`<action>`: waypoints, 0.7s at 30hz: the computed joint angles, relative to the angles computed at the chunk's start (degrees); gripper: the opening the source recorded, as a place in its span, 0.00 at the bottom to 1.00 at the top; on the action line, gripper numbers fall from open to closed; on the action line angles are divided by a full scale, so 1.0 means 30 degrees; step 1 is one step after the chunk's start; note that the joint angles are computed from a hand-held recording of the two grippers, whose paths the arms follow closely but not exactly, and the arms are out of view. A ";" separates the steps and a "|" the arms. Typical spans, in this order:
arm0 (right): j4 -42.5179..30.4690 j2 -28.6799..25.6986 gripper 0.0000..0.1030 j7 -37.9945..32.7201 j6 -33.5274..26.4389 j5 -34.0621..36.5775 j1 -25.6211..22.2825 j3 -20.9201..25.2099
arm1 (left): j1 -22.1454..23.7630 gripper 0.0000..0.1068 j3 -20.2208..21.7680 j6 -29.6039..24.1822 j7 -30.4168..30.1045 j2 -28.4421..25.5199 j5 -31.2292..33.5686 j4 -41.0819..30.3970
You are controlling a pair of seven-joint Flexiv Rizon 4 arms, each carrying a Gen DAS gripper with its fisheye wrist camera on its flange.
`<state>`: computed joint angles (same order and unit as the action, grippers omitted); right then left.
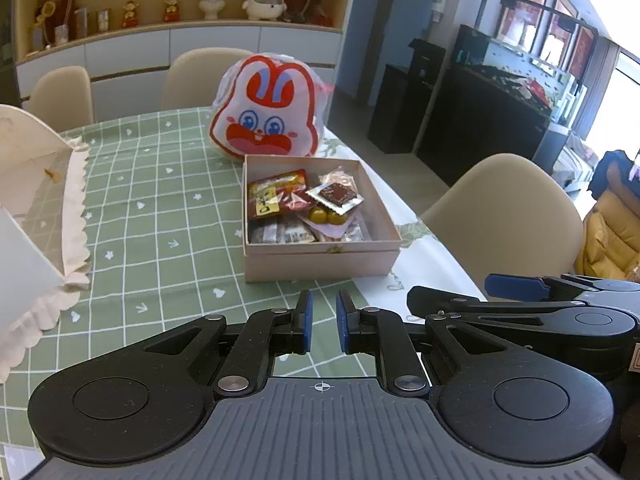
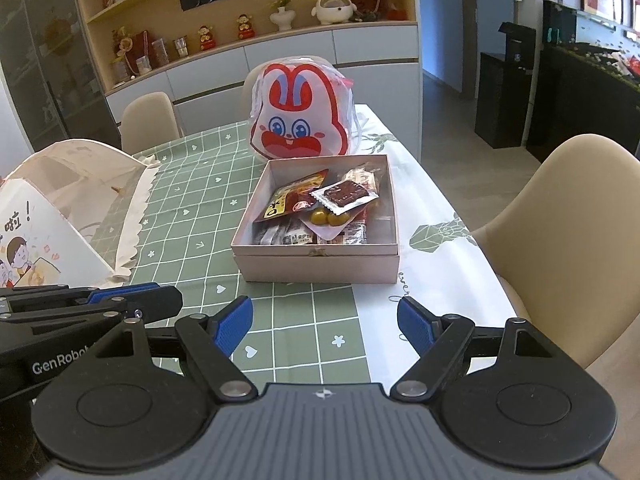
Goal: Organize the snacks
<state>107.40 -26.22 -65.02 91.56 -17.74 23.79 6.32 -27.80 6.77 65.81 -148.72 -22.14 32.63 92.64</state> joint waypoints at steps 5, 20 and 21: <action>-0.0062 -0.0054 0.78 -0.0024 -0.0284 0.0064 -0.0096 0.0141 | 0.0147 0.15 -0.0149 0.0073 0.0226 -0.0001 -0.0367 0.0165; -0.0396 -0.0237 0.78 -0.0242 -0.0936 0.0254 -0.0317 0.0468 | 0.0247 0.15 -0.0154 0.0449 0.0819 -0.0194 -0.1275 0.0305; -0.0410 -0.0247 0.78 -0.0282 -0.0990 0.0271 -0.0359 0.0517 | 0.0240 0.15 -0.0151 0.0481 0.0850 -0.0205 -0.1316 0.0315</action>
<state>106.17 -26.97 -65.86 88.59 -16.93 22.72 7.88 -27.08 6.32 67.25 -146.17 -22.75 28.68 93.58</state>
